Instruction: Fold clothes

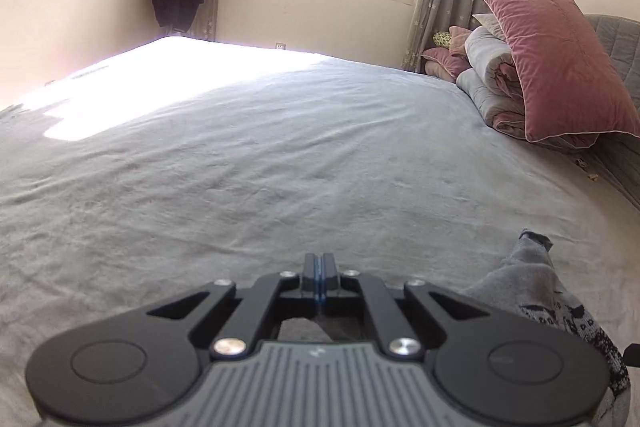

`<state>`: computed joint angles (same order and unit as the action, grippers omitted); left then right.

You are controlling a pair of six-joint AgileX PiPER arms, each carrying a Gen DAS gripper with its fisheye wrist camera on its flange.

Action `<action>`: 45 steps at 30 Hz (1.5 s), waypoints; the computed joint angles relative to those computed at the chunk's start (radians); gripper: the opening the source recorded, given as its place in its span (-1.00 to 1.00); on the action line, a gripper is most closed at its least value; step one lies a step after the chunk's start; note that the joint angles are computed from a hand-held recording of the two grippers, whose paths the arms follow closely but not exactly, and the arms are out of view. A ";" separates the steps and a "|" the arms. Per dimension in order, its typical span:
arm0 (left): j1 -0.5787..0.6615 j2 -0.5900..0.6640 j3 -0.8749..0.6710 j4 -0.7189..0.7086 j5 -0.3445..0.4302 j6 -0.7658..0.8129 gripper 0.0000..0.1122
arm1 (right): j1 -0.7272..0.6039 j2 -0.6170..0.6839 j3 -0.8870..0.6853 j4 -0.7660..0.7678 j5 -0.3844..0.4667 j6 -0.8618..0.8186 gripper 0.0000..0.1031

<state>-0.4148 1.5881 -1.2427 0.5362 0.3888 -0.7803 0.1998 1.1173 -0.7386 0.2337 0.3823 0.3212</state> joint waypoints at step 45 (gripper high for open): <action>0.174 -0.161 0.305 -0.935 0.164 0.662 -0.29 | 0.030 -0.001 0.002 -0.108 0.212 0.074 0.13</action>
